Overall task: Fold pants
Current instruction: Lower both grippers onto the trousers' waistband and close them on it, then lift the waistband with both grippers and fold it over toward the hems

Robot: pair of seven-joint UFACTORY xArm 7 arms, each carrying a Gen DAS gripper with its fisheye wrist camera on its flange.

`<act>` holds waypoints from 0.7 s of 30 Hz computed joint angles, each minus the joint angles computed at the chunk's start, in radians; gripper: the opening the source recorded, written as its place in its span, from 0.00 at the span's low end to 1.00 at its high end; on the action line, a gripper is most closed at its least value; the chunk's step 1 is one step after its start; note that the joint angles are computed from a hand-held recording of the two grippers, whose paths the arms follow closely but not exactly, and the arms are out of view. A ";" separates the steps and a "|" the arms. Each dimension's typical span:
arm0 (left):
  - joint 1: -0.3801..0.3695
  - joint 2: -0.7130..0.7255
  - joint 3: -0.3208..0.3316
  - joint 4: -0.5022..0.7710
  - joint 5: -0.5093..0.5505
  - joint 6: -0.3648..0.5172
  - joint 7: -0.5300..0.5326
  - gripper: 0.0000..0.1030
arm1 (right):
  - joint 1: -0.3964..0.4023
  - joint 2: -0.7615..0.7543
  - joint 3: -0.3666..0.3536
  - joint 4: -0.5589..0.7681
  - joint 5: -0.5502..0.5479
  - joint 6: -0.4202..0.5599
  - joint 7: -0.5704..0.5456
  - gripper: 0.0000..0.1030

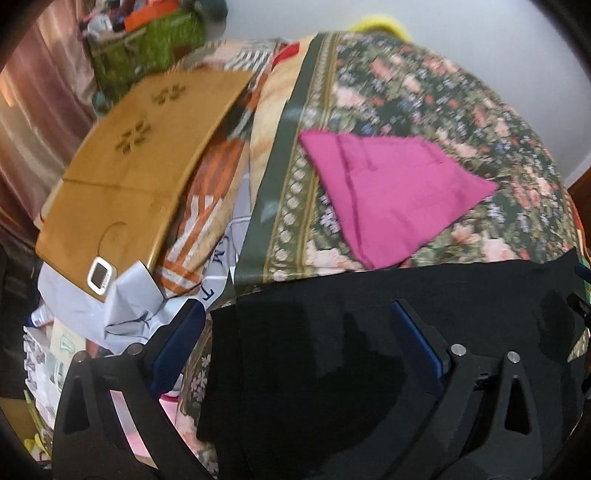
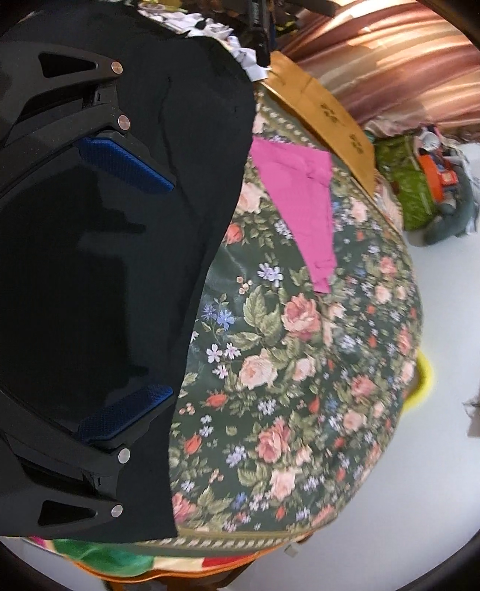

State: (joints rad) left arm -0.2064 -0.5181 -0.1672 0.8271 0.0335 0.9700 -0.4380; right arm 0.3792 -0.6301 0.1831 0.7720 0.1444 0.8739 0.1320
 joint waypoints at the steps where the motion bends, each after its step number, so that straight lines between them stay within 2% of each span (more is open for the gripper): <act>1: 0.000 0.017 0.008 0.000 -0.008 0.003 0.004 0.97 | 0.006 0.018 -0.010 0.002 0.011 0.000 -0.012 0.97; 4: -0.007 0.066 0.038 0.004 -0.056 0.027 0.033 0.86 | 0.022 0.065 -0.035 0.015 0.049 0.012 -0.049 0.90; 7: -0.002 0.094 0.042 0.000 -0.070 0.044 0.036 0.84 | 0.023 0.107 -0.031 0.030 0.053 0.019 -0.077 0.87; 10: -0.005 0.098 0.043 -0.027 -0.096 0.037 0.022 0.83 | 0.027 0.148 -0.023 0.035 0.064 0.028 -0.094 0.77; 13: -0.009 0.095 0.038 -0.049 -0.107 0.019 0.012 0.81 | 0.012 0.139 0.025 0.001 0.012 -0.032 -0.051 0.78; 15: -0.016 0.091 0.038 -0.052 -0.116 0.007 0.017 0.67 | 0.013 0.133 0.038 -0.008 -0.009 -0.051 -0.022 0.75; 16: -0.019 0.088 0.036 -0.051 -0.118 0.008 0.014 0.64 | 0.017 0.133 0.034 -0.008 -0.010 -0.053 -0.021 0.73; 18: -0.016 0.086 0.017 -0.043 -0.089 0.022 -0.009 0.48 | 0.024 0.132 0.031 -0.006 -0.017 -0.053 -0.020 0.59; 19: -0.018 0.085 0.009 -0.037 -0.077 0.034 -0.017 0.45 | 0.026 0.129 0.031 -0.006 -0.022 -0.052 -0.020 0.53; 20: -0.022 0.082 0.003 -0.034 -0.067 0.047 -0.021 0.42 | 0.027 0.127 0.030 -0.008 -0.024 -0.053 -0.016 0.41; 21: -0.026 0.082 -0.005 -0.028 -0.055 0.059 -0.027 0.33 | 0.027 0.119 0.032 -0.016 -0.023 -0.055 -0.002 0.31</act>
